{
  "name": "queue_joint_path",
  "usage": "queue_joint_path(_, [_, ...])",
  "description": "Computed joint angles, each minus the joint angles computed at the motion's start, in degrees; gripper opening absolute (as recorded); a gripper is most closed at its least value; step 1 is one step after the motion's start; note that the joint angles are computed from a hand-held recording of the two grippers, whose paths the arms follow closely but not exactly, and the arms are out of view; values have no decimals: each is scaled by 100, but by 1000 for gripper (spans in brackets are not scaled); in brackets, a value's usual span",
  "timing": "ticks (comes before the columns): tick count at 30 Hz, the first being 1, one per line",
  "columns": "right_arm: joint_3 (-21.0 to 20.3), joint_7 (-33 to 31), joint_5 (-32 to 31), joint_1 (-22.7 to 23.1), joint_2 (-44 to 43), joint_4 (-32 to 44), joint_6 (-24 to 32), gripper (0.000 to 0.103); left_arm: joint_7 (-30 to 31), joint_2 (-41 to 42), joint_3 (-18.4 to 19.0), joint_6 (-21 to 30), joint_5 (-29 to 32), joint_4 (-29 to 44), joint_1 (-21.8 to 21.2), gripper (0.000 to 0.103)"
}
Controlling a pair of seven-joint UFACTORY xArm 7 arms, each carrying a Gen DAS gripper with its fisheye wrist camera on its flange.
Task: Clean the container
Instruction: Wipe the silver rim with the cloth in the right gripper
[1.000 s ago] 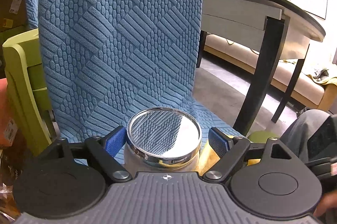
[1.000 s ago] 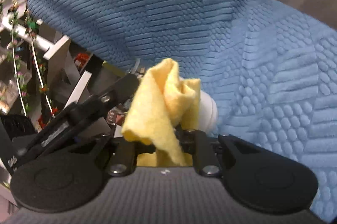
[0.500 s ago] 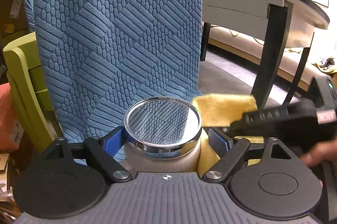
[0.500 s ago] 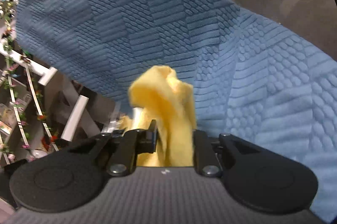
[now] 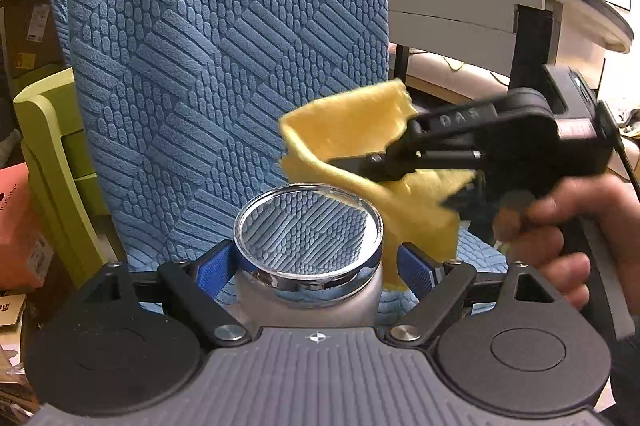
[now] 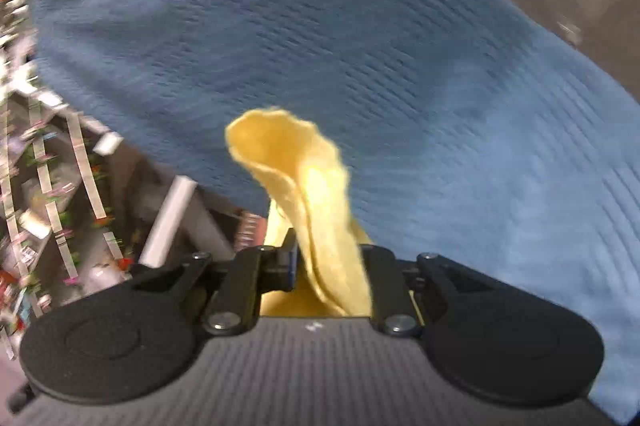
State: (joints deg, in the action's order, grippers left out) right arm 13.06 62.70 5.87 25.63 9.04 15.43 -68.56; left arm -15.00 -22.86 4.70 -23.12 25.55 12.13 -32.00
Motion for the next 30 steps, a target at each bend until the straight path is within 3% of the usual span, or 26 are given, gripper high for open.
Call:
queue_joint_path(4, [-188, 256, -971, -374, 16, 164, 751, 18, 144, 68, -501, -152, -381, -74, 309, 89])
queue_joint_path(9, [-286, 644, -2052, -878, 370, 456, 634, 18, 339, 138, -1068, -259, -900, -120, 623, 89])
queue_joint_path(11, [-352, 640, -2681, -1100, 328, 614, 520, 18, 451, 125, -1318, -266, -1152, -140, 747, 89])
queue_joint_path(13, [-480, 831, -3702, -1440, 369, 910, 680, 18, 555, 141, -1502, -296, -1367, -154, 830, 89])
queue_joint_path(17, [-560, 1589, -5335, -1999, 775, 1524, 1221, 18, 696, 188, -1672, -341, -1648, -155, 885, 89])
queue_joint_path(19, [-523, 1803, -5778, -2144, 900, 1798, 1339, 18, 722, 190, -1705, -349, -1745, -152, 878, 89])
queue_joint_path(22, [-459, 1888, -6121, -2268, 1167, 2170, 884, 18, 772, 157, -1778, -317, -1877, -156, 885, 89])
queue_joint_path(25, [-539, 2295, -6995, -2344, 1430, 2749, 1061, 18, 808, 103, -1762, -265, -1902, -162, 852, 89])
queue_joint_path(28, [-653, 3059, -7812, -2300, 1602, 3227, 1578, 18, 823, 95, -1747, -206, -1919, -129, 834, 89])
queue_joint_path(30, [-672, 3229, -7968, -2259, 1705, 3404, 1553, 18, 799, 72, -1695, -136, -1901, -113, 791, 89])
